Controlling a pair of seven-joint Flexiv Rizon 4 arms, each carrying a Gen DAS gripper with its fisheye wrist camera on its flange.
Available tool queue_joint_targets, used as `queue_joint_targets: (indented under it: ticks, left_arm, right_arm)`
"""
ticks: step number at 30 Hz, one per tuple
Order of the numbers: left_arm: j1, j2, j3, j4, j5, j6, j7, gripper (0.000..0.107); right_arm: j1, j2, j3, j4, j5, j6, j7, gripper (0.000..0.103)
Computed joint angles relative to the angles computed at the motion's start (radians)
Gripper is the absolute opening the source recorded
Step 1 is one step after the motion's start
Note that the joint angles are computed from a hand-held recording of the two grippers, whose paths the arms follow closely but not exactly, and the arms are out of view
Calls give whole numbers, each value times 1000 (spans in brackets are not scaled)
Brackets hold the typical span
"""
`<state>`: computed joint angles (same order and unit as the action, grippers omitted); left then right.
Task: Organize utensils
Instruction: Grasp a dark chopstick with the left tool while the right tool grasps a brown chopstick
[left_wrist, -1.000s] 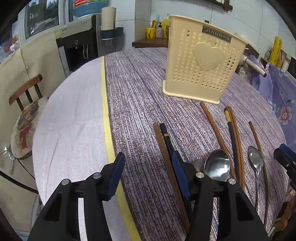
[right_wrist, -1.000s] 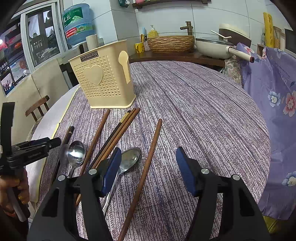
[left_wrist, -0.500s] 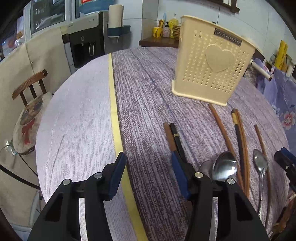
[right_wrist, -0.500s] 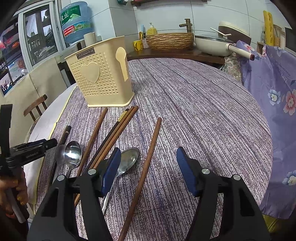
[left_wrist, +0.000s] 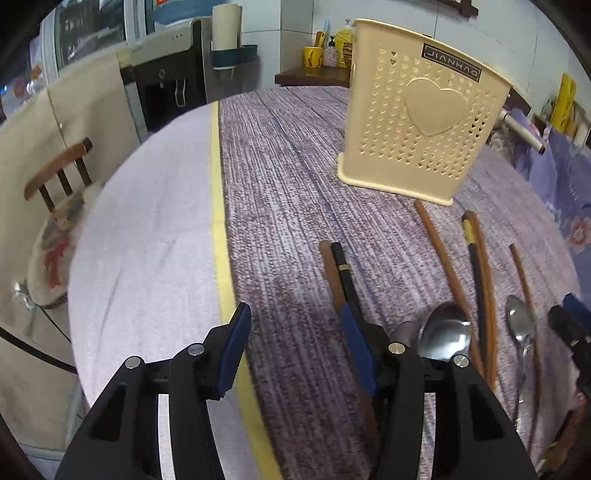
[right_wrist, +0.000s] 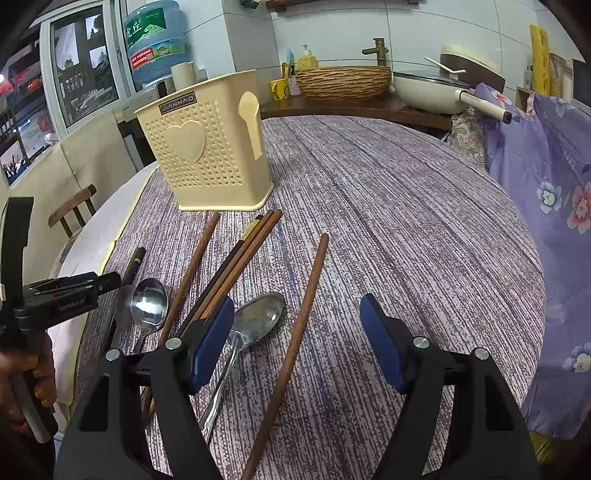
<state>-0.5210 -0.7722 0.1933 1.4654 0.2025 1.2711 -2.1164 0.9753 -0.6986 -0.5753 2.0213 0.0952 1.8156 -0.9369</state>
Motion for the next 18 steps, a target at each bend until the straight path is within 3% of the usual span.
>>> queue_joint_targets:
  ticks: [9,14,18]
  left_arm:
    - [-30,-7,32,-28,42,-36,-38,51]
    - [1,-6,-14,-29,11,-64,-33,51]
    - [-38,-37,31,-95,53,-122,-70,51]
  right_arm:
    - [-1,-3,-9,4,-6,-16,26,71]
    - [-8,-2,0,3,-13,-12,28,71]
    - [-10,-4,-2,-5,-23,-27,29,71]
